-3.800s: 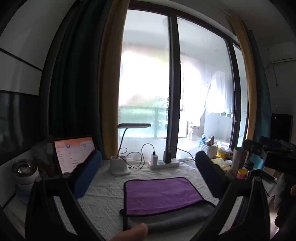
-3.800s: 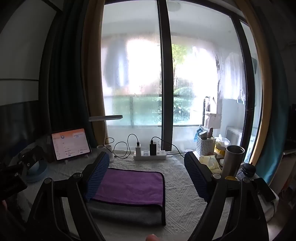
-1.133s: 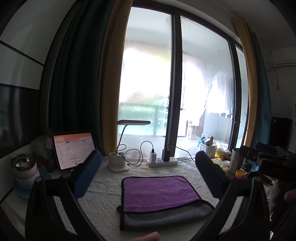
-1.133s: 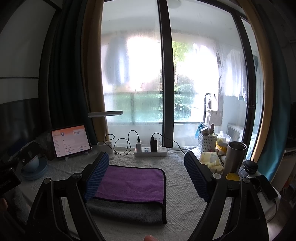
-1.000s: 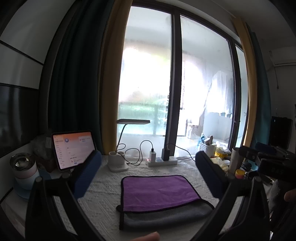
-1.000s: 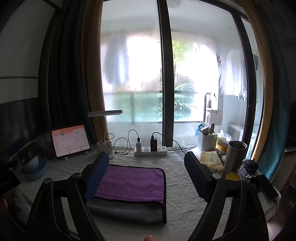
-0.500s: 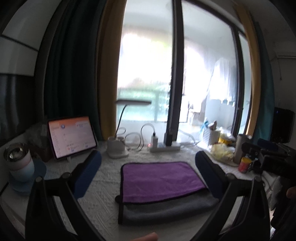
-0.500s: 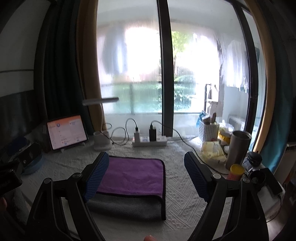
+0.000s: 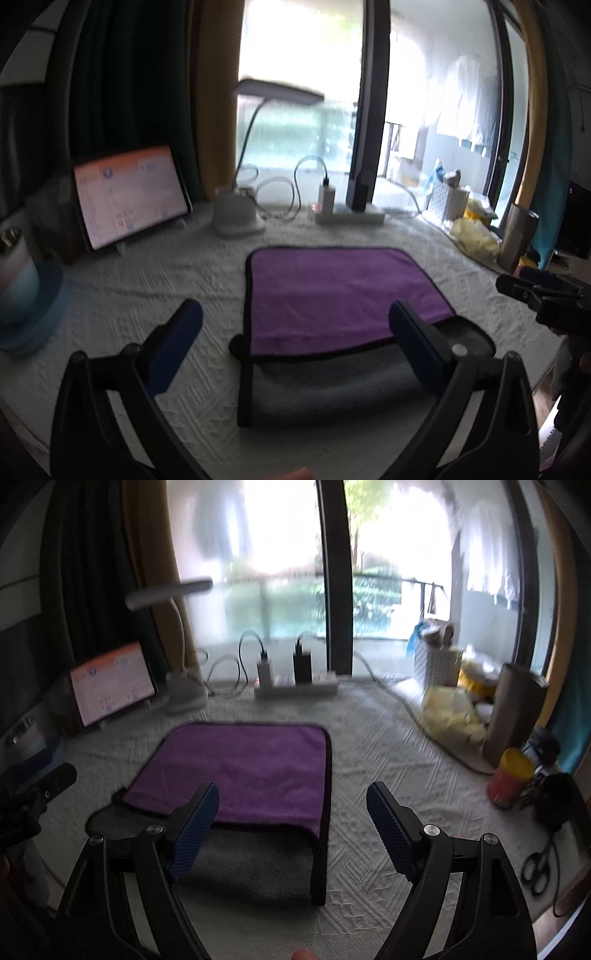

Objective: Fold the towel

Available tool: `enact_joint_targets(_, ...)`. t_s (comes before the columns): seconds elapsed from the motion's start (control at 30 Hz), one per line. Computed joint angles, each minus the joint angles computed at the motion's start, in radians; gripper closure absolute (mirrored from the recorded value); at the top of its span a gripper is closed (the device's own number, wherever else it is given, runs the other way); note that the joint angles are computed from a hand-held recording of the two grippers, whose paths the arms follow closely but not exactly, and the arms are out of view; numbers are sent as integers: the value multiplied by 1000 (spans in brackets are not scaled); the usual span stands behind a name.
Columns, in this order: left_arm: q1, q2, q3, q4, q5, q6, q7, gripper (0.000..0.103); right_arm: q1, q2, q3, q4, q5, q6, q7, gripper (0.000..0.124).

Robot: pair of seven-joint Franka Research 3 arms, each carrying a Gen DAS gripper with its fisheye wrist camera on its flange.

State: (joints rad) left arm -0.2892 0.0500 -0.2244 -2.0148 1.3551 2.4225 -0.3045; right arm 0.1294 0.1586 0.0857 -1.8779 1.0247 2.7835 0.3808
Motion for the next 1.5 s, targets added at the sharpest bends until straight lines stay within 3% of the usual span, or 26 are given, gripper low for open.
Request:
enact_joint_targets(0.33, 42, 74, 44, 4, -182, 163, 106, 3, -19, 151, -16, 126, -234, -138, 223, 52)
enact_joint_targets(0.6, 39, 107, 59, 12, -309, 211, 221, 38, -47, 218, 0, 206, -330, -232, 309, 55)
enact_joint_targets(0.67, 36, 113, 61, 14, -335, 212, 251, 45, -50, 224, 4, 212, -341, -252, 312, 66)
enact_joint_targets(0.83, 23, 125, 68, 7, -378, 229, 288, 60, -41, 211, 5, 183, -375, -239, 303, 78)
enact_joint_targets(0.9, 16, 122, 72, 3, -364, 229, 286, 70, -41, 202, 7, 166, -373, -220, 297, 87)
enact_joint_targets(0.97, 11, 119, 72, 1, -359, 216, 285, 75, -45, 198, 11, 156, -361, -212, 284, 104)
enact_joint_targets(1.23, 11, 70, 60, -24, -346, 100, 220, 73, -52, 164, 22, 105, -306, -183, 196, 110)
enact_joint_targets(1.5, 34, 70, 52, -50, -403, 139, 249, 70, -47, 138, 18, 84, -257, -184, 150, 111)
